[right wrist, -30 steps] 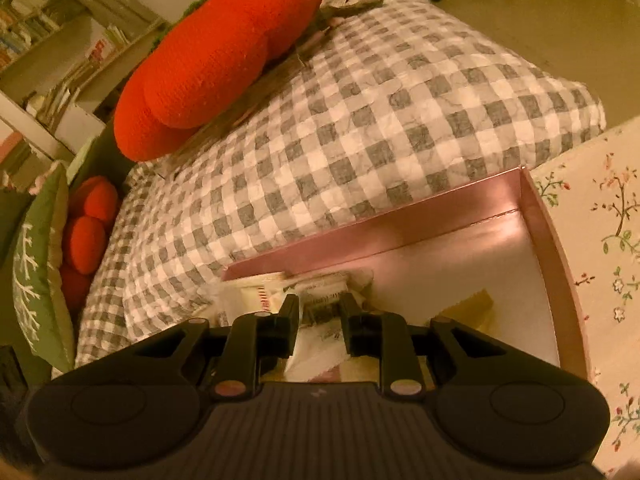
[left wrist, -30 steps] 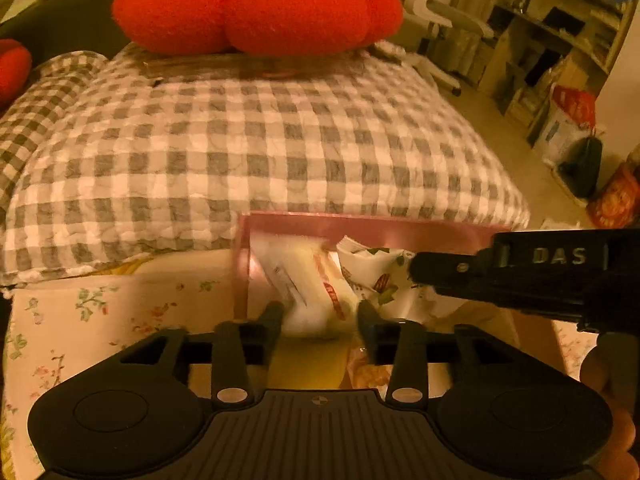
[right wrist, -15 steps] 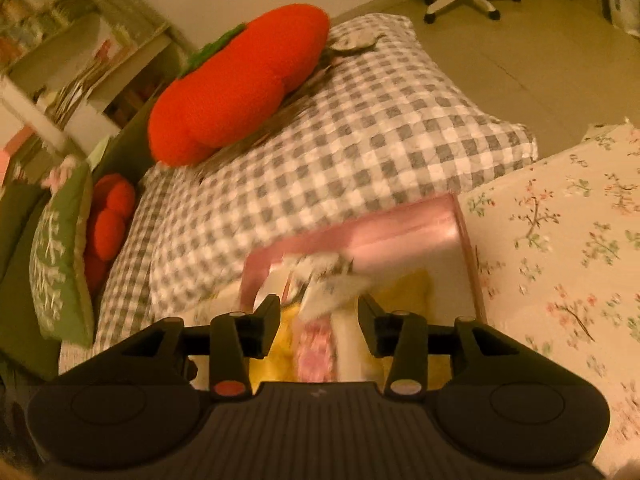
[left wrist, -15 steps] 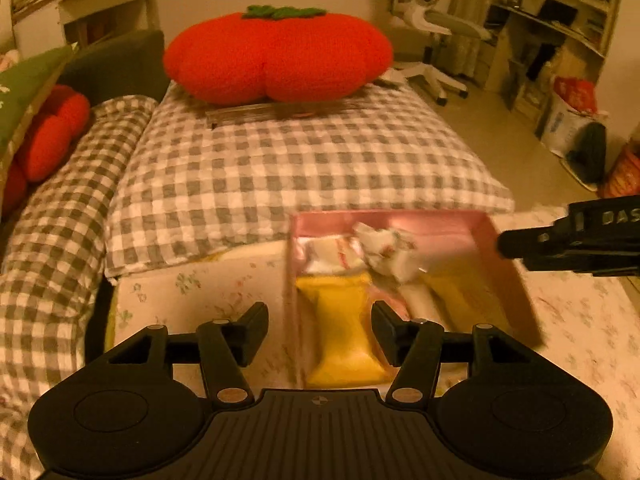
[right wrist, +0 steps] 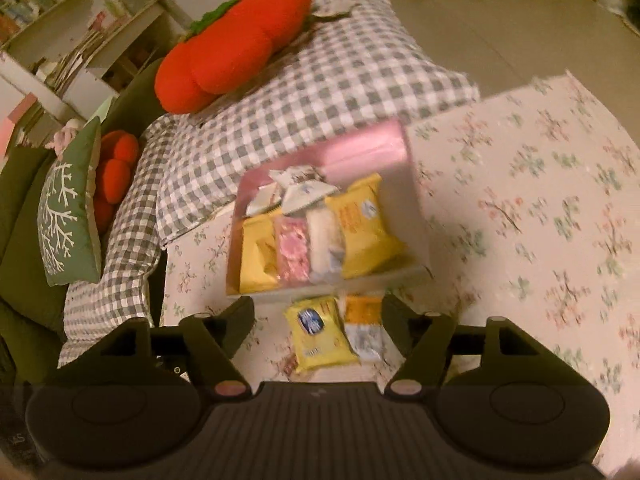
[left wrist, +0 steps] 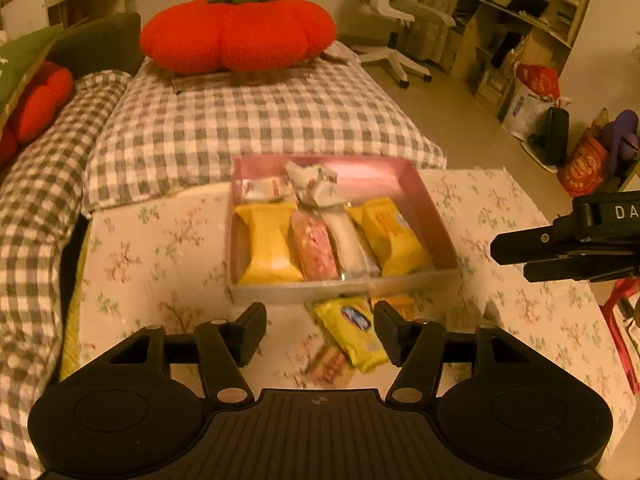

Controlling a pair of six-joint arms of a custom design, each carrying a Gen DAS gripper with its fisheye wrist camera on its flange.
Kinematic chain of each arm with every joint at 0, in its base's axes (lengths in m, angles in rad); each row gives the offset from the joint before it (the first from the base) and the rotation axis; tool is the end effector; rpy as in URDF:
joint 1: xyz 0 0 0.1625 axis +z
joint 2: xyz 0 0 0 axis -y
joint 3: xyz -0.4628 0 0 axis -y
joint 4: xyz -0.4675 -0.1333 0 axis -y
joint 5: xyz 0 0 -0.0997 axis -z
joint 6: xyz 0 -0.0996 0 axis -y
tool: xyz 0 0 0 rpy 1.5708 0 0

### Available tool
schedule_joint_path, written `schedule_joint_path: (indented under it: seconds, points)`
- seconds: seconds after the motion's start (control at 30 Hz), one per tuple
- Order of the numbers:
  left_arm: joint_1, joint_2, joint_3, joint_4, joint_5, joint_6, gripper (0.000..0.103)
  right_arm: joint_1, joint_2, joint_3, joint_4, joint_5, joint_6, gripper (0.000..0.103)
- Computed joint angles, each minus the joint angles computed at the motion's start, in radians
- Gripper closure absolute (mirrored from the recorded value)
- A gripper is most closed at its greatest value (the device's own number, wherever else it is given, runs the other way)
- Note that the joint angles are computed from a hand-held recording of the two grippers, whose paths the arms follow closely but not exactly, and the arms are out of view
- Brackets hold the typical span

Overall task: Organize snacks
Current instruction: 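Withdraw both grippers from the box toward the remaining snacks, then grasp the gold bar with the left gripper while the right grasps the yellow biscuit pack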

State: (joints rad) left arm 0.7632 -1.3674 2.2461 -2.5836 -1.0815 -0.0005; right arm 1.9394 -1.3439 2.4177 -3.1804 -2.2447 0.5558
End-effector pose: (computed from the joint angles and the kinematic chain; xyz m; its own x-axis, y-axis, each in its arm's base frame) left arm -0.2385 -0.4774 0.1820 -0.6559 0.5941 -0.4657 0.7158 0.6853 -0.1339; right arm 0.2294 -0.3964 0.1865 -0.8802 0.4365 0.1865 0.1820 0.6731 -0.7168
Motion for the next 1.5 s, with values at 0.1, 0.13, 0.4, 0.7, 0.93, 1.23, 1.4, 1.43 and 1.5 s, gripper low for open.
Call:
schedule_joint_path:
  seconds: [0.1,0.13,0.4,0.7,0.93,1.23,1.4,1.43,1.5]
  points:
    - [-0.006,-0.015,0.03,0.035,0.031,0.037,0.034,-0.013,0.008,0.01,0.045,-0.016,0.038,0.032]
    - [-0.006,-0.017,0.036,0.061,0.05,0.057,0.033,-0.018,0.009,0.011,0.07,-0.017,0.056,0.032]
    - [-0.002,-0.061,0.098,0.142,0.211,0.254,0.029,0.003,0.104,-0.06,0.189,0.007,0.009,0.026]
    - [0.044,-0.077,0.12,0.268,0.258,0.39,0.024,-0.008,0.188,-0.102,0.158,-0.036,-0.122,0.026]
    - [0.098,-0.049,0.095,0.295,0.258,0.362,0.024,-0.036,0.243,-0.125,0.084,-0.02,-0.177,0.03]
    - [0.159,-0.04,0.05,0.302,0.164,0.317,0.037,-0.044,0.32,-0.182,0.097,-0.019,-0.247,0.04]
    - [0.158,-0.04,0.044,0.308,0.106,0.306,0.072,-0.053,0.337,-0.197,0.119,-0.033,-0.244,0.045]
    - [0.15,-0.039,0.051,0.298,0.114,0.307,0.072,-0.055,0.334,-0.196,0.132,-0.028,-0.241,0.047]
    - [0.141,-0.034,0.056,0.285,0.128,0.306,0.074,-0.056,0.329,-0.195,0.156,-0.026,-0.238,0.059]
